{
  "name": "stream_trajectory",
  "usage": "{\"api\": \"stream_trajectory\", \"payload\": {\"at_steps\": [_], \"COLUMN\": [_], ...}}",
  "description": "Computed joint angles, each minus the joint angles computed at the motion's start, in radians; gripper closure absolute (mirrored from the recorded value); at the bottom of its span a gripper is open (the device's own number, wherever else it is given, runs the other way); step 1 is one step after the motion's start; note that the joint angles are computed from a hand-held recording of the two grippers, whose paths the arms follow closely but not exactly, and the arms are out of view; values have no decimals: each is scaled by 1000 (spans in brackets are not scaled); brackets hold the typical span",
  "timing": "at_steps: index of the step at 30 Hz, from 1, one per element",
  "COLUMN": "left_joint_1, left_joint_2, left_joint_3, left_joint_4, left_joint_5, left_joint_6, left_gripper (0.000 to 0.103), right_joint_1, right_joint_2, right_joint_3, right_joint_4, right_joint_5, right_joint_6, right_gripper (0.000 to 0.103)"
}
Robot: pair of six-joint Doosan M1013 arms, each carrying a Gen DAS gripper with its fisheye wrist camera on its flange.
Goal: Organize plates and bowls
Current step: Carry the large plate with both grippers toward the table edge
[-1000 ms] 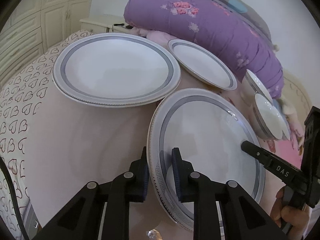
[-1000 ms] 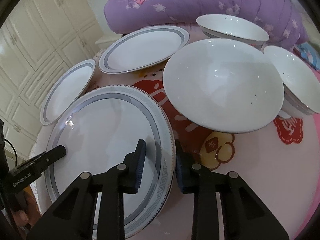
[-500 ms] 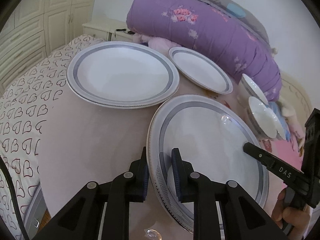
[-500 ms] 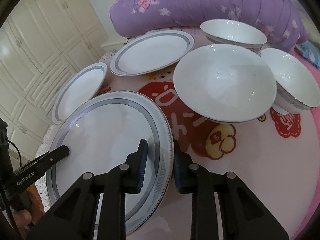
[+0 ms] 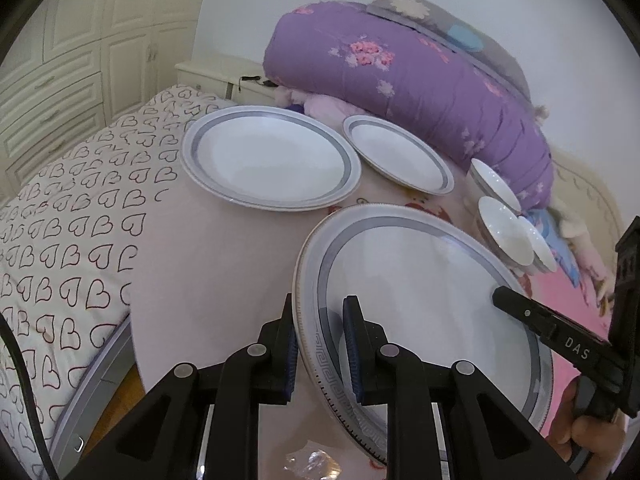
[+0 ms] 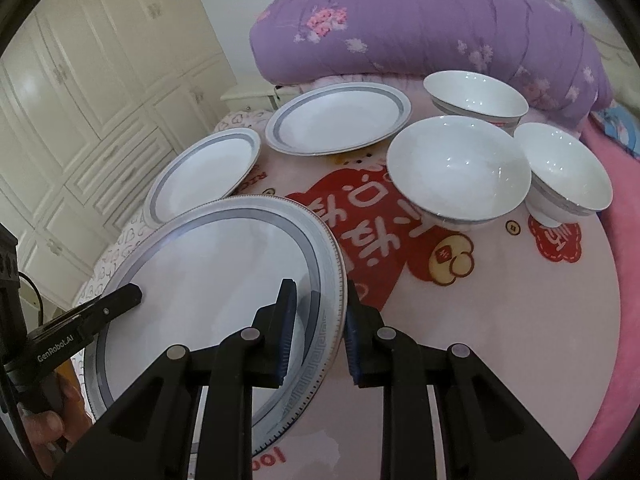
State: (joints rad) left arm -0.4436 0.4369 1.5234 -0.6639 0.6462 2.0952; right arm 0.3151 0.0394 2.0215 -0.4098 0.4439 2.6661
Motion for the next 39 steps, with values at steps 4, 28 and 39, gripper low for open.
{"api": "stream_trajectory", "payload": {"at_steps": [4,28,39], "left_joint_1": [14,51,12], "left_joint_2": [-33,-165,-121], "left_joint_3": [38,231,210], "left_joint_4": [-23,-47,20], "left_joint_5": [-9,-80,-120], "left_joint_6": [24,59,25], "left_gripper": [86,85,81], "right_joint_1": [21,136,108], "right_joint_2": [-8,-3,17], "right_joint_3": [6,26,37], "right_joint_4": [-24,-173,-91], "right_joint_5": [-4,20,-2], "right_joint_6": [26,154,55], "right_gripper": [81,81,80]}}
